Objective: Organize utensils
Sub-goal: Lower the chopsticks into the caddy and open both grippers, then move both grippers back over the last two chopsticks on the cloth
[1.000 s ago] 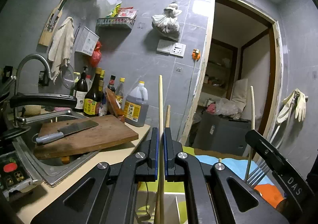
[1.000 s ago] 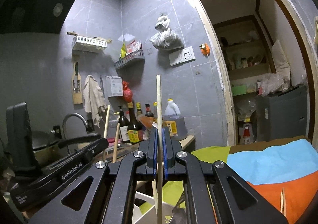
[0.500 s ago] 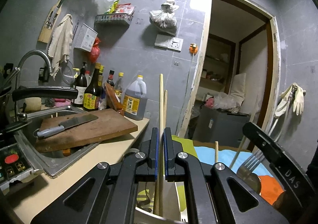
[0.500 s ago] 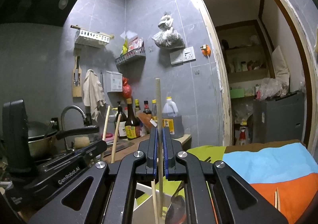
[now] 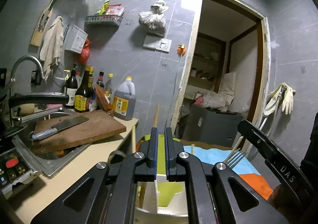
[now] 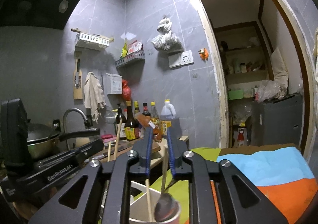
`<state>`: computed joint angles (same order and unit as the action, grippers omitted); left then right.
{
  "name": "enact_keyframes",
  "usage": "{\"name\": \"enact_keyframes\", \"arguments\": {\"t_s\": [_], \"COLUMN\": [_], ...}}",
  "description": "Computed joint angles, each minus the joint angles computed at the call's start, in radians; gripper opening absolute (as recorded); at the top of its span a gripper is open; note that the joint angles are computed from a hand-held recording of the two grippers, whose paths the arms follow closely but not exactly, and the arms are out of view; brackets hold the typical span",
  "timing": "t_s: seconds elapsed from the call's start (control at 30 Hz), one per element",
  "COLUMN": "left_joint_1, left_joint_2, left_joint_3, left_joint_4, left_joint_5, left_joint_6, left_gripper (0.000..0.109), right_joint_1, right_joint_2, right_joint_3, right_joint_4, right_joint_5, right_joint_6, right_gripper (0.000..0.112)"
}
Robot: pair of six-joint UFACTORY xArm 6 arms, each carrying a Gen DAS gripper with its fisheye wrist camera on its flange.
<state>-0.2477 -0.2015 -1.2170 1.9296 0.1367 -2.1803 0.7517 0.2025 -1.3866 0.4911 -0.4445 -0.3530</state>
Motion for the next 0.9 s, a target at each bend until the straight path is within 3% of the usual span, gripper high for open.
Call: {"name": "enact_keyframes", "arguments": {"t_s": [0.13,0.63,0.77,0.9], "left_joint_1": [-0.027,-0.132,-0.155,-0.196], "left_joint_2": [-0.006,0.052,0.080,0.113], "left_joint_3": [-0.013,-0.091,-0.107,-0.123], "left_joint_4": [0.005,-0.111,-0.172,-0.250], "left_joint_5": [0.001,-0.027,-0.054,-0.061], "left_joint_6": [0.008,0.143,0.197,0.290], "left_gripper": [0.025,0.064,0.074,0.081], "right_joint_1": [-0.007,-0.057,-0.076,-0.092], "right_joint_2": [-0.041,-0.249,-0.314,-0.365], "right_joint_3": [0.024,0.217,0.288,0.339], "right_joint_4": [0.075,0.278,0.291,0.323], "right_joint_5": [0.007,0.012,-0.001,-0.011], "right_joint_6": [-0.070,-0.267,-0.283,-0.316], "right_gripper": [0.023,0.053,0.073,0.083]}}
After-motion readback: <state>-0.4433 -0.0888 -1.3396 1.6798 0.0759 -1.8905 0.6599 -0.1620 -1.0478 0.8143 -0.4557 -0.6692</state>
